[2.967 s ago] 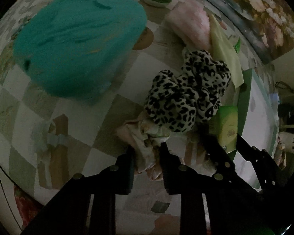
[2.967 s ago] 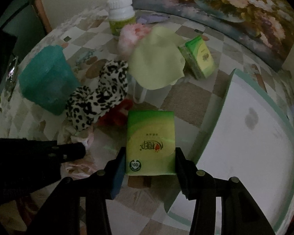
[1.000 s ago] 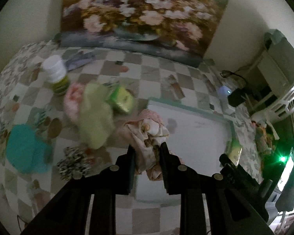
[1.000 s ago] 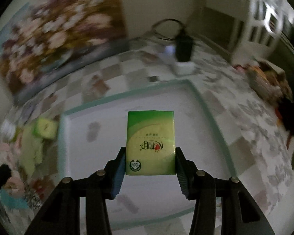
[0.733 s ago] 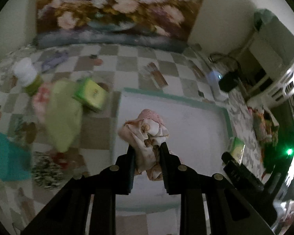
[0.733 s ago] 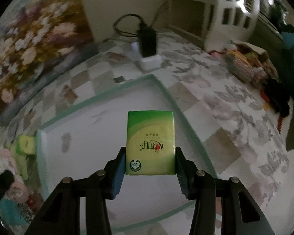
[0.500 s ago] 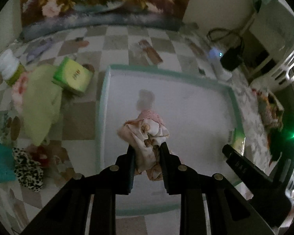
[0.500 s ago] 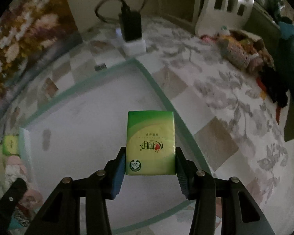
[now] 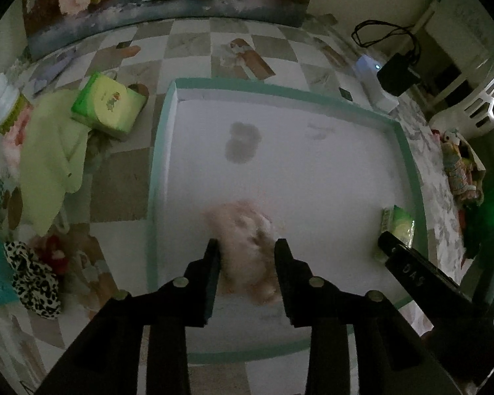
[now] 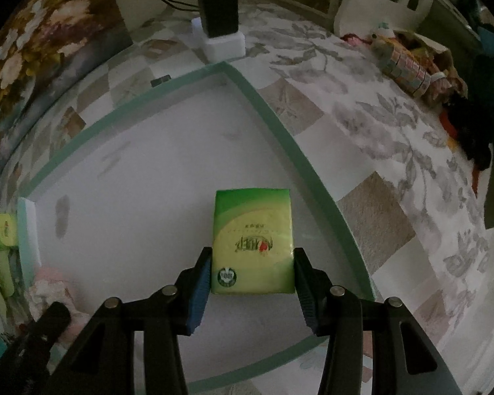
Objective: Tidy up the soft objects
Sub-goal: 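Carry the scrunchie and tissue pack into the tray and release both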
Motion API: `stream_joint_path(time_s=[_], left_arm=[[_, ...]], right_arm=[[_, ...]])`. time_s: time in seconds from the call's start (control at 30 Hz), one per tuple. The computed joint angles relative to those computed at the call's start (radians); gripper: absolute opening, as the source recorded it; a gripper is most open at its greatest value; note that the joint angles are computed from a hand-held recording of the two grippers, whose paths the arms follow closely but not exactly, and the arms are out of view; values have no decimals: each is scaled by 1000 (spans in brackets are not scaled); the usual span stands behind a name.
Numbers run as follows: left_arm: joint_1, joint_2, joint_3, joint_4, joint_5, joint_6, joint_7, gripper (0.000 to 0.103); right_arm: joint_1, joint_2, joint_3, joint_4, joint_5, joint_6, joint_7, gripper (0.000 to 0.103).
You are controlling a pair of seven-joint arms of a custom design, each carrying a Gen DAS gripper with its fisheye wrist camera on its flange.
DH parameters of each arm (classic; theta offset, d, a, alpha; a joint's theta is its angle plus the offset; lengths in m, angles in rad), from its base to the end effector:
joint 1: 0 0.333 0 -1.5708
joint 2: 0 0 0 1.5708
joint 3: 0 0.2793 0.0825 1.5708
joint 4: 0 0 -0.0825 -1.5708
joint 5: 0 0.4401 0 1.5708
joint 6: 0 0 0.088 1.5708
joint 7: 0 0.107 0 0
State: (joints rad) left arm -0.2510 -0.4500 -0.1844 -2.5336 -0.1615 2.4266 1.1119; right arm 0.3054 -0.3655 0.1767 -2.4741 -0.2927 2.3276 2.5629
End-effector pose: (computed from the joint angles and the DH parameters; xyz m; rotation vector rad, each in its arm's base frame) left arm 0.4511 -0.2067 0.4016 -2.2769 1.9949 -0.5116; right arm 0.4530 0.2283 0.3816 -1.6899 2.3780 -0.4516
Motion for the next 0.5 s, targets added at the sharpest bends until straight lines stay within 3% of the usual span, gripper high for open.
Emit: stream_joint_path(time_s=[0.1,0.2,0.3,0.4,0.5], left_arm=[[-2,-7,1,-1,-3,0,1,50],[0,-18,1,-4,-1,7,-5,59],[11,-29,-8,-11,16,24,-31,81],[28,-49,-20,-25,51,50,-72,85],[39,-63,-23,-38,73,72,-109,97]], right_arm=[[-3,2,5,11,-17,-8,4,59],[-5,2,6,15,-30,-10,9,60],[-6,4,10,22,-40,-16,19,65],[-5,0,15,22,-55,-21,34,74],[-8,-1,17,21,-72,-21,49,84]])
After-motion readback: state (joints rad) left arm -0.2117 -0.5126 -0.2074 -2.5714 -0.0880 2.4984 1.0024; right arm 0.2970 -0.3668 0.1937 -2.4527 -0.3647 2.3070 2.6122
